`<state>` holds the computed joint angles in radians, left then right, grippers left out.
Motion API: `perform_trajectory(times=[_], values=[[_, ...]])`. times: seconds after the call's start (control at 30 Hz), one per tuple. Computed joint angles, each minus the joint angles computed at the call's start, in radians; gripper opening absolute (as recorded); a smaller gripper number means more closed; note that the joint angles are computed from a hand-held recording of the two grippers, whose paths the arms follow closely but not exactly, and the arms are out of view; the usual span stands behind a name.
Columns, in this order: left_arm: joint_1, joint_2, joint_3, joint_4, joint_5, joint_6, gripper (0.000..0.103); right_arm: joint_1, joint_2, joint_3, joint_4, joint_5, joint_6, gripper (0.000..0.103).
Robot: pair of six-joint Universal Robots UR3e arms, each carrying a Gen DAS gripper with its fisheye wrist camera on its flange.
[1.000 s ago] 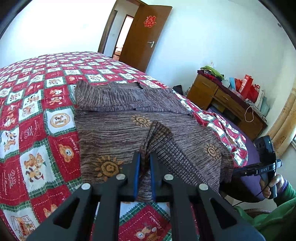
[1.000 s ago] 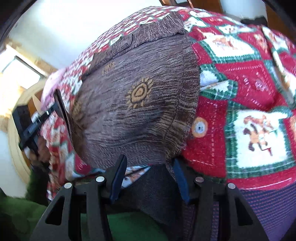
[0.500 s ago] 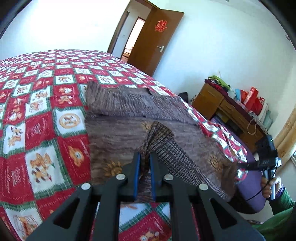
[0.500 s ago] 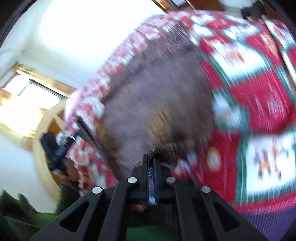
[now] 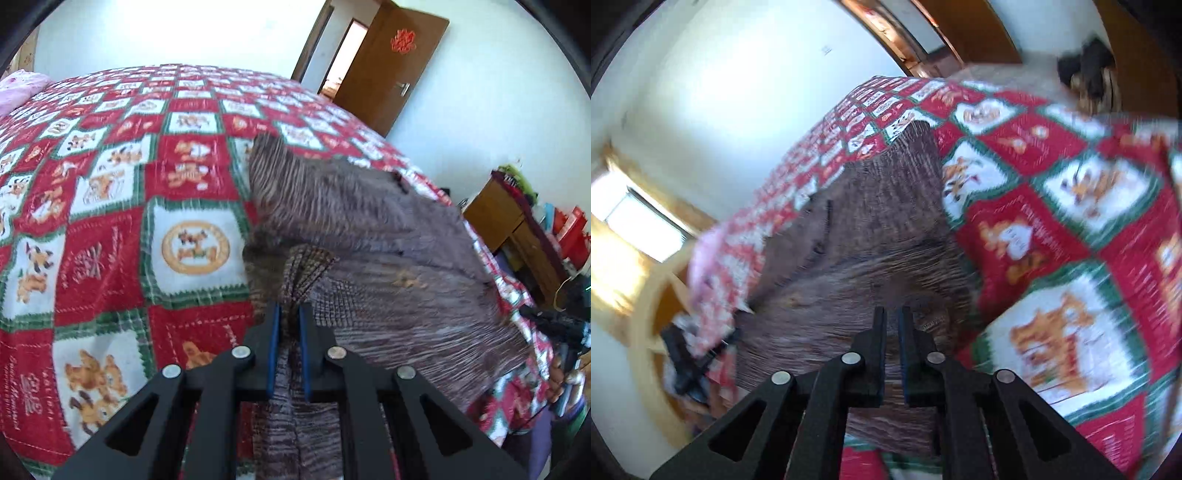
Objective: Fold small clothes
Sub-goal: 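Lay the folded hem onto the collar and release with both grippers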
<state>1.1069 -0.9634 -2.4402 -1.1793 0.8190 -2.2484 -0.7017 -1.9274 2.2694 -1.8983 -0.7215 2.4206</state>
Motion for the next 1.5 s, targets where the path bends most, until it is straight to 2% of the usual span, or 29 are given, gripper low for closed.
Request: perform_trajectory(times=[0.03,0.1,0.2,0.37,0.43,0.47,0.5,0.53,0.57,0.6,0.67,0.73,0.8,0.87,0.9,0.93,0.97,1.07,1.1,1.13,1.2,1.5], values=[[-0.008,0.001,-0.015,0.028,0.011,-0.007,0.011,0.004,-0.016,-0.006,-0.018,-0.024,-0.023,0.025],[0.0,0.012,-0.033,0.032,0.013,0.01,0.011,0.03,-0.035,0.006,-0.079,-0.046,-0.026,0.067],[0.033,0.014,-0.013,-0.05,-0.016,0.058,0.011,0.104,0.015,0.031,-0.304,-0.093,0.013,0.07],[0.049,0.026,-0.01,-0.09,-0.025,0.099,0.012,0.34,0.288,-0.055,-0.644,-0.273,0.136,0.07],[0.039,0.016,-0.006,-0.08,-0.022,0.104,0.021,0.415,0.361,-0.078,-0.723,-0.347,0.149,0.066],[0.033,0.001,0.005,-0.084,-0.017,0.109,0.026,0.45,0.392,-0.093,-0.741,-0.388,0.15,0.054],[0.028,-0.019,0.02,-0.095,-0.018,0.117,0.04,0.483,0.41,-0.101,-0.755,-0.433,0.155,0.046],[0.021,-0.043,0.039,-0.106,-0.022,0.121,0.057,0.515,0.423,-0.088,-0.813,-0.486,0.158,0.045],[0.022,-0.051,0.047,-0.117,-0.028,0.127,0.063,0.522,0.416,-0.084,-0.82,-0.491,0.152,0.03],[0.027,-0.065,0.059,-0.139,-0.045,0.146,0.068,0.52,0.402,-0.083,-0.796,-0.483,0.138,0.014],[0.043,-0.09,0.093,-0.223,-0.083,0.196,0.071,0.514,0.371,-0.059,-0.797,-0.481,0.139,0.01],[0.034,-0.133,0.111,-0.212,-0.094,0.166,0.076,0.512,0.35,-0.019,-0.844,-0.492,0.135,0.005],[0.028,-0.171,0.114,-0.169,-0.104,0.114,0.076,0.488,0.313,0.026,-0.864,-0.482,0.137,0.005],[0.019,-0.185,0.08,-0.047,-0.107,0.022,0.075,0.462,0.275,0.059,-0.866,-0.468,0.149,0.005],[0.0,-0.199,0.071,0.013,-0.096,-0.019,0.072,0.448,0.267,0.072,-0.872,-0.461,0.152,0.005],[-0.015,-0.21,0.066,0.05,-0.089,-0.042,0.063,0.445,0.262,0.078,-0.875,-0.459,0.159,0.005],[-0.034,-0.217,0.06,0.09,-0.081,-0.06,0.06,0.438,0.258,0.087,-0.877,-0.455,0.159,0.005],[-0.101,-0.204,0.012,0.246,-0.039,-0.102,0.058,0.442,0.279,0.09,-0.895,-0.458,0.172,0.005],[-0.111,-0.193,-0.006,0.282,-0.028,-0.101,0.053,0.443,0.282,0.093,-0.903,-0.457,0.175,0.005],[-0.129,-0.185,-0.022,0.327,-0.012,-0.107,0.042,0.445,0.284,0.093,-0.908,-0.458,0.178,0.005],[-0.137,-0.148,-0.058,0.379,-0.002,-0.1,0.026,0.445,0.284,0.095,-0.912,-0.459,0.179,0.005],[-0.109,-0.047,-0.142,0.477,0.029,-0.148,0.026,0.422,0.282,0.103,-0.9,-0.429,0.171,0.005]])
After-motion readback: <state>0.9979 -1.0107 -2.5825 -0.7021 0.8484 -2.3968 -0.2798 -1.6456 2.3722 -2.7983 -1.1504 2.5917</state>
